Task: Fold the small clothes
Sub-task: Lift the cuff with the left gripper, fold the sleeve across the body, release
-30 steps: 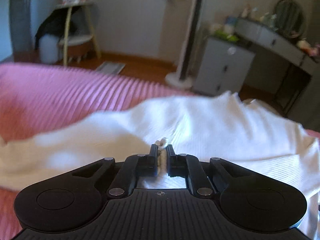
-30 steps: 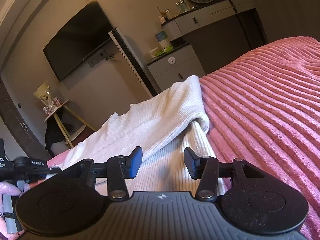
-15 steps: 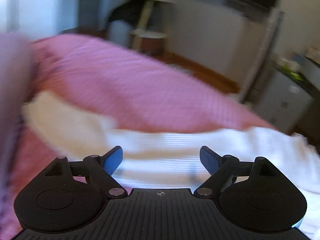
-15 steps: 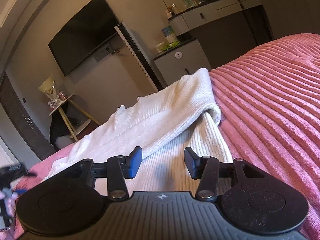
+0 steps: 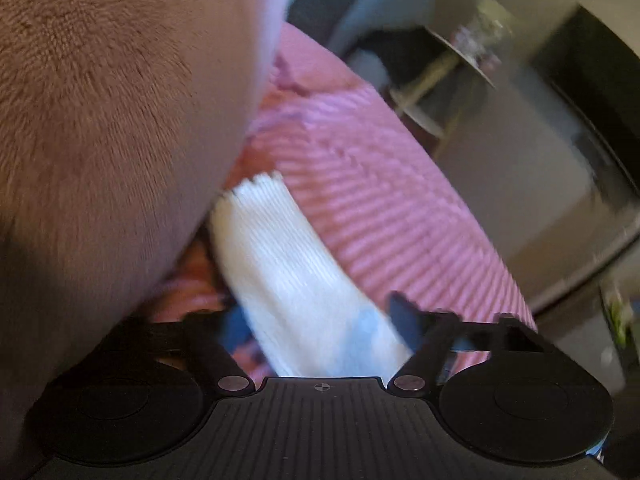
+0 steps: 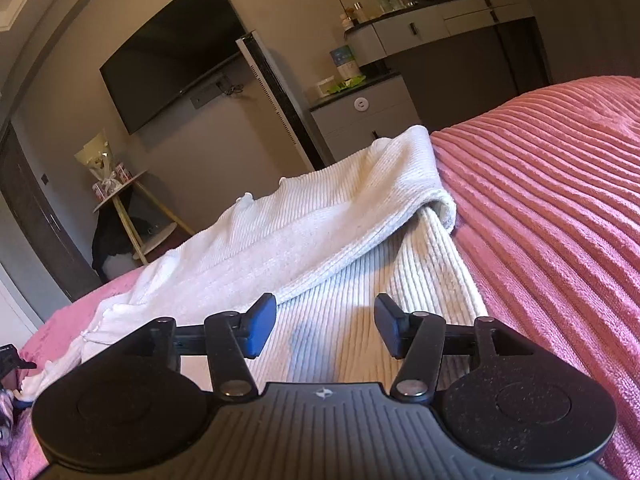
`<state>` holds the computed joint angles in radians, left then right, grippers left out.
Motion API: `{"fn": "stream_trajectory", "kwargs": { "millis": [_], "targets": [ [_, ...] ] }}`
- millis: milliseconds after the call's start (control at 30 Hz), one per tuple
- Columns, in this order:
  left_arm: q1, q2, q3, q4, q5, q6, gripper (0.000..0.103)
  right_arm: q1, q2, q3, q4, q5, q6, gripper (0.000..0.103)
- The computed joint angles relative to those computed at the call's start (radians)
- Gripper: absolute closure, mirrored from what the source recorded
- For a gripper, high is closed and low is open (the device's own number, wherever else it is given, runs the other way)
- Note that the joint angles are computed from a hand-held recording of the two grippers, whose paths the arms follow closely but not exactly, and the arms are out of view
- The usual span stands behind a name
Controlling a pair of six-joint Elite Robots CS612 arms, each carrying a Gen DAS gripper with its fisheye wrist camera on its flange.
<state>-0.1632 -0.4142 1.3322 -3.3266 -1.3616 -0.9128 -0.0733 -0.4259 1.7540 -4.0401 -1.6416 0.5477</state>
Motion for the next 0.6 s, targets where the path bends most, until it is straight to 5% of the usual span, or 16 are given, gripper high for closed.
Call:
{"fn": "stream_trajectory", "kwargs": {
  "millis": [33,100,200,367,600],
  "targets": [
    [0.001,-0.001,-0.003,0.014,0.008,-0.008,0.067,-0.001,0.001,0.0,-0.003,0.002,0.004,0.049],
    [0.0,-0.009,-0.009,0.066,0.022,-0.004,0.089,-0.004,0.002,0.0,-0.005,0.005,0.006,0.049],
    [-0.01,-0.017,0.003,0.002,0.044,0.047,0.091,-0.005,0.003,-0.001,-0.011,0.01,0.012,0.049],
    [-0.055,-0.052,0.03,-0.18,0.037,0.287,0.092,-0.007,0.005,0.001,-0.022,0.014,0.027,0.049],
    [-0.148,-0.102,0.038,-0.38,-0.28,0.516,0.091,-0.009,0.006,0.001,-0.031,0.016,0.039,0.049]
  ]
}}
